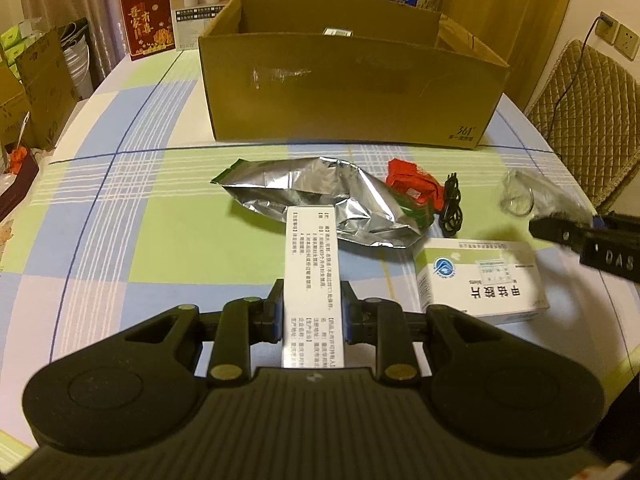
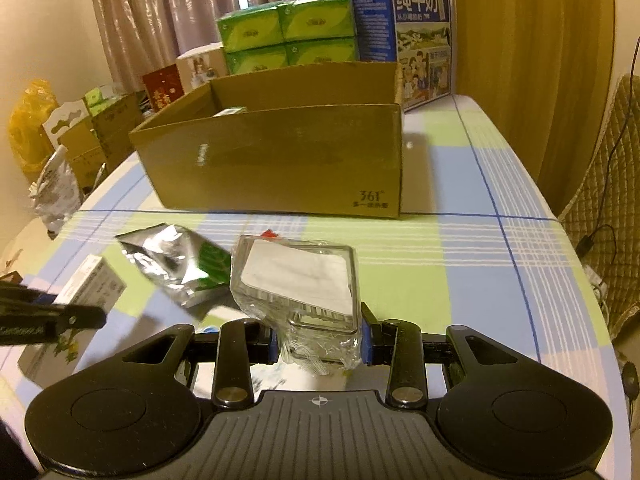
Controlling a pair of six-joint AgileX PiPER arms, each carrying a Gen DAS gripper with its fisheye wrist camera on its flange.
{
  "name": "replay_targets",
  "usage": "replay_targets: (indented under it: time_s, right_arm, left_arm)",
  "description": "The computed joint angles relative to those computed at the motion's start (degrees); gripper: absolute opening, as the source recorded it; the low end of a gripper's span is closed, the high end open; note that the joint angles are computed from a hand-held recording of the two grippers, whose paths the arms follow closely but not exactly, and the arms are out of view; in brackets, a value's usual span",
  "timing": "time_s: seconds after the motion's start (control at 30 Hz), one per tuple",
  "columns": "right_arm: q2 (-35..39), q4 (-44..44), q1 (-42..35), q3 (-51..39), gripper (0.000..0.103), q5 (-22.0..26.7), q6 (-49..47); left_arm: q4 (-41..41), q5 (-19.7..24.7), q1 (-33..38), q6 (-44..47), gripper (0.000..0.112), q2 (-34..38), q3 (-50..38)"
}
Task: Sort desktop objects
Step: 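Carry the leaflet and clear container over the cardboard box with both grippers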
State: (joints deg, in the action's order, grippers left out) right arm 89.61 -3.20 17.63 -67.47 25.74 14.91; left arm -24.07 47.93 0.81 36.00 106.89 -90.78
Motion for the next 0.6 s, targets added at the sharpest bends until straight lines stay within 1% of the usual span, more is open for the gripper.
replay_targets:
  time_s: [0.23,0.6]
  right_arm:
    - [-5.0,-5.4,3.3,1.5,0.033,3.2,7.1]
    - [-8.7,-9.6,5.5,0.1,0.033,7.3,11.5]
  left_arm:
    - [-1.2,0.8,0.1,1.1,0.021,-2.9,1.6]
    - [-3.4,2.2,0.8,2.8,0.021,-7.1,3.3]
